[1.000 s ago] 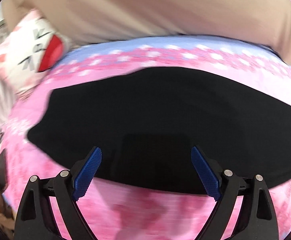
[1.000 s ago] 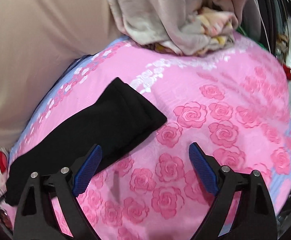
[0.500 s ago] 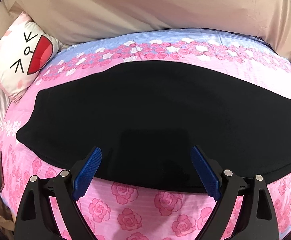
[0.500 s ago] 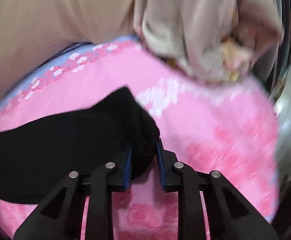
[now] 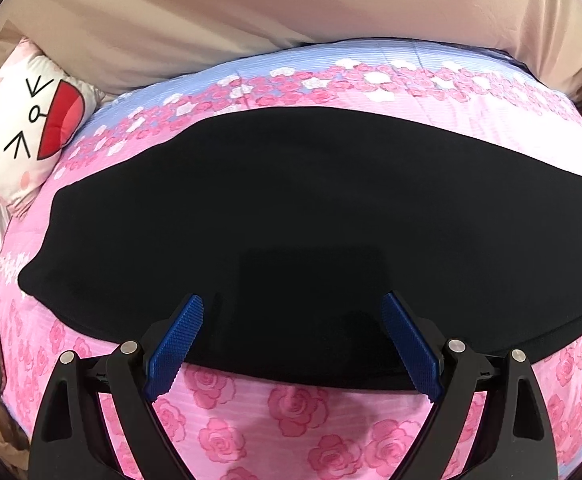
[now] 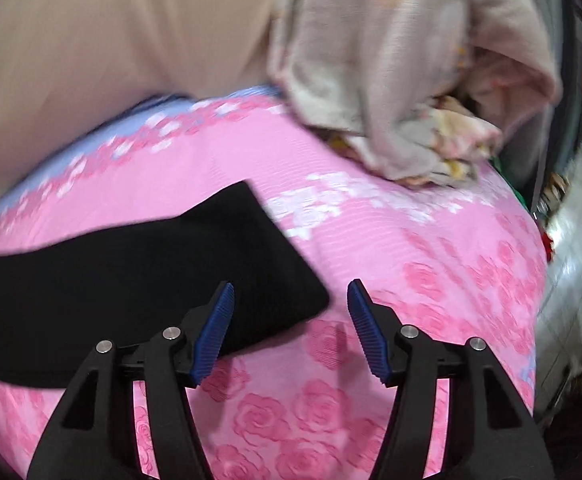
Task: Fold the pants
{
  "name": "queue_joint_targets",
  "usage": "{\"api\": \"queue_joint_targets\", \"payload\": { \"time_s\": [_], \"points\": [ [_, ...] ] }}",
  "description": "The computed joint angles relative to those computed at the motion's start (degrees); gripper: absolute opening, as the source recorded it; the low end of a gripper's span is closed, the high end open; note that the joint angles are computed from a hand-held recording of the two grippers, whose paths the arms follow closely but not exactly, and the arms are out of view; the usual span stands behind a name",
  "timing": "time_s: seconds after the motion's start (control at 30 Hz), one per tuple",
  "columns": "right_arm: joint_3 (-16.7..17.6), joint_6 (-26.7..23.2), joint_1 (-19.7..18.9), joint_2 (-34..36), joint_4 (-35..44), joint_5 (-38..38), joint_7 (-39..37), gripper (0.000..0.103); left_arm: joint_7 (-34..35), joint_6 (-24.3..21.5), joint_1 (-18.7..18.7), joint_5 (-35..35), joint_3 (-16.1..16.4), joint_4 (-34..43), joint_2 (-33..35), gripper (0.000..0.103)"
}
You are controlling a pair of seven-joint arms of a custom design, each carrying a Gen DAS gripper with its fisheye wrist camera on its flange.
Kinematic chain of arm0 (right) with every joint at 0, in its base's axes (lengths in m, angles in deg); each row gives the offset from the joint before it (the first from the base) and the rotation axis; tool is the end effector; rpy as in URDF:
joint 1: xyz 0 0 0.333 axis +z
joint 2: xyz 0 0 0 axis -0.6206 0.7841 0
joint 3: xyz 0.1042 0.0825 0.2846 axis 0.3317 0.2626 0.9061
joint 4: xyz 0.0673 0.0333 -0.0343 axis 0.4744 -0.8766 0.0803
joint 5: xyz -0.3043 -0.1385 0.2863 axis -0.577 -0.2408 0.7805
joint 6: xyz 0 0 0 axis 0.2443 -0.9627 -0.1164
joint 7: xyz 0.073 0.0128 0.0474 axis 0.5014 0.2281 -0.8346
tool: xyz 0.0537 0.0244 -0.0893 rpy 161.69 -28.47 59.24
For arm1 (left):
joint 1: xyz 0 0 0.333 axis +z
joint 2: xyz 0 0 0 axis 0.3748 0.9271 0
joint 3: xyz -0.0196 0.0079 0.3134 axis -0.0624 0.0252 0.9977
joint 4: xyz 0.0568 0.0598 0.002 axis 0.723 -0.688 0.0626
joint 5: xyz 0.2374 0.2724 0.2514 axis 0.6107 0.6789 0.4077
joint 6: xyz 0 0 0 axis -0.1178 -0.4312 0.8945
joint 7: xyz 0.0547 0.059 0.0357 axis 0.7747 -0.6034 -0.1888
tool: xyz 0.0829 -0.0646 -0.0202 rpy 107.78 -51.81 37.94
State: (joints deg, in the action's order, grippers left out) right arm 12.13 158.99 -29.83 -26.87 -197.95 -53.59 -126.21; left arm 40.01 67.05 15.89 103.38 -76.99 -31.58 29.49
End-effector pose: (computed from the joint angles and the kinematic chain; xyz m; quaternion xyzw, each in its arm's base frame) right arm 0.5373 0.1221 0.3300 -0.4572 0.8046 -0.3176 0.2067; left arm 0.7163 -0.1931 0.3591 -0.5818 0.7552 -0.1823 0.2409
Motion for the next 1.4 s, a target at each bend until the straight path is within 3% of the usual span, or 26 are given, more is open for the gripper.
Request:
{"api": "queue_joint_targets", "payload": {
  "time_s": [0.07,0.1,0.13,0.27,0.3,0.37,0.47,0.53,0.6,0.7,0.8,0.9,1.0,1.2,1.33,1.4],
  "points": [
    [-0.3,-0.3,0.1,2.6,2.1,4.9,-5.3,0.035,-0.1,0.8,-0.1,0.3,-0.1,-0.6,-0.4,0.09],
    [-0.2,-0.9,0.4,2.6,2.4,4.9,-5.8,0.021,-0.2,1.3,-0.1,0.5,0.0,-1.2,-0.9,0.09],
    [-0.3,-0.7,0.6,2.4,2.6,4.6,-6.3,0.016,-0.7,1.4,-0.4,0.9,0.2,-1.4,-1.1,0.09],
    [1.1,-11.2,2.3,-0.2,3.2,2.3,-6.3,0.013,-2.4,0.9,-0.8,2.0,0.9,-1.7,-1.6,0.09],
    [0.7,-11.3,1.9,-0.2,2.9,3.5,-7.2,0.013,-3.1,0.8,-0.9,2.4,1.2,-1.7,-1.7,0.09],
    [-0.5,-6.6,0.8,2.1,2.8,7.4,-9.8,0.013,-3.3,1.1,-0.4,2.2,1.0,-2.0,-1.9,0.09],
    [-0.8,-2.7,0.5,0.2,0.9,4.0,-5.2,0.025,-3.8,0.3,-0.5,2.7,1.3,-1.7,-1.7,0.09],
    [-1.1,1.7,-0.8,-3.2,-2.1,-0.7,4.2,0.04,-3.8,0.4,-0.3,2.8,1.2,-1.7,-1.8,0.09],
    [-1.2,5.7,-2.4,-4.3,-3.5,-4.3,10.9,0.078,-4.1,0.7,-0.3,3.1,1.3,-1.8,-1.9,0.09],
    [-2.3,15.3,-5.1,-1.9,-3.0,-9.7,19.8,0.079,-3.3,1.0,0.4,2.2,0.7,-1.7,-1.7,0.09],
    [-1.9,15.1,-4.8,0.5,-1.3,-9.6,20.5,0.079,-2.3,1.3,0.9,1.6,0.4,-1.7,-1.3,0.09],
    [-2.5,17.7,-4.7,2.4,1.0,-14.7,27.1,0.079,-1.1,0.6,1.2,0.9,0.1,-1.6,-0.7,0.09],
    [-2.0,14.3,-3.3,3.3,1.7,-5.5,18.5,0.079,1.1,0.8,2.5,-1.6,-1.0,-1.9,-0.2,0.09],
    [-1.3,6.1,-0.7,4.3,3.1,3.4,8.7,0.078,1.7,4.2,4.3,-3.6,-0.5,-6.0,-3.3,0.09],
    [-1.7,5.7,0.0,4.6,3.3,3.7,8.0,0.084,-5.8,5.7,6.2,-2.1,4.1,-9.5,-7.4,0.09],
    [-1.9,6.0,0.1,4.8,3.4,3.5,8.0,0.086,-13.3,4.5,6.4,2.0,8.3,-9.5,-8.2,0.09]
  ]
}}
